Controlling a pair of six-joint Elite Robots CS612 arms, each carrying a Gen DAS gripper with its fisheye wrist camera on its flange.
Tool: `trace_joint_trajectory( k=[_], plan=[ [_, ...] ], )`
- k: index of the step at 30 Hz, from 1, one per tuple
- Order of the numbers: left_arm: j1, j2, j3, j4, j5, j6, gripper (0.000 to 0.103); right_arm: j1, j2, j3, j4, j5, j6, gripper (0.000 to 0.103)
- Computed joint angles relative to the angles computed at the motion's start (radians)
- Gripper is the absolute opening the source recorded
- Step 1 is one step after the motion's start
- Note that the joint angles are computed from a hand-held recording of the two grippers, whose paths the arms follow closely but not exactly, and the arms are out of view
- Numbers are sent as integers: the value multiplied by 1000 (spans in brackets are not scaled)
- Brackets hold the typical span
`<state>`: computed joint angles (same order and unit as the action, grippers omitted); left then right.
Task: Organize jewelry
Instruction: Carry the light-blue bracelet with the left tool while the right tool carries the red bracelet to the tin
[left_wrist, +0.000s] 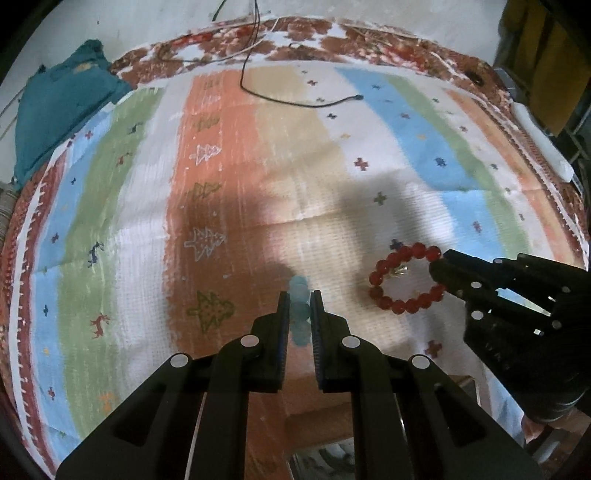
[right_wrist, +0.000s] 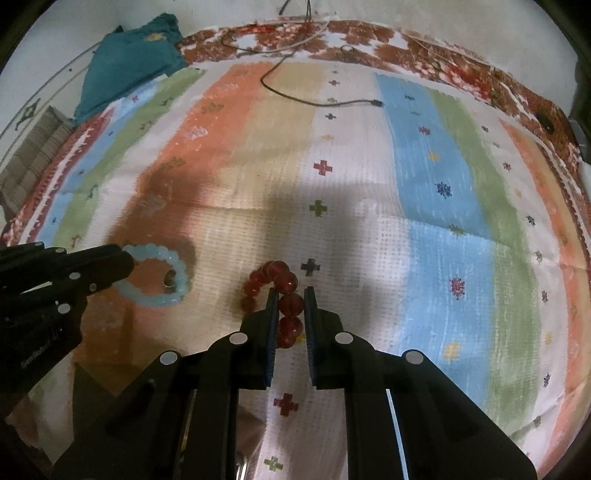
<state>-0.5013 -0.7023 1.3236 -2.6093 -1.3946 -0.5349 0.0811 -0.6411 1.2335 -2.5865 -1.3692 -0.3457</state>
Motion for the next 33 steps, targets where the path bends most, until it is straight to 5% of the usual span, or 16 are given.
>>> trace_joint_trajectory(
  k=[33],
  plan=[
    [-37, -109, 152, -176, 45, -19, 11, -29, -137, 214, -231, 150, -7, 14]
  ],
)
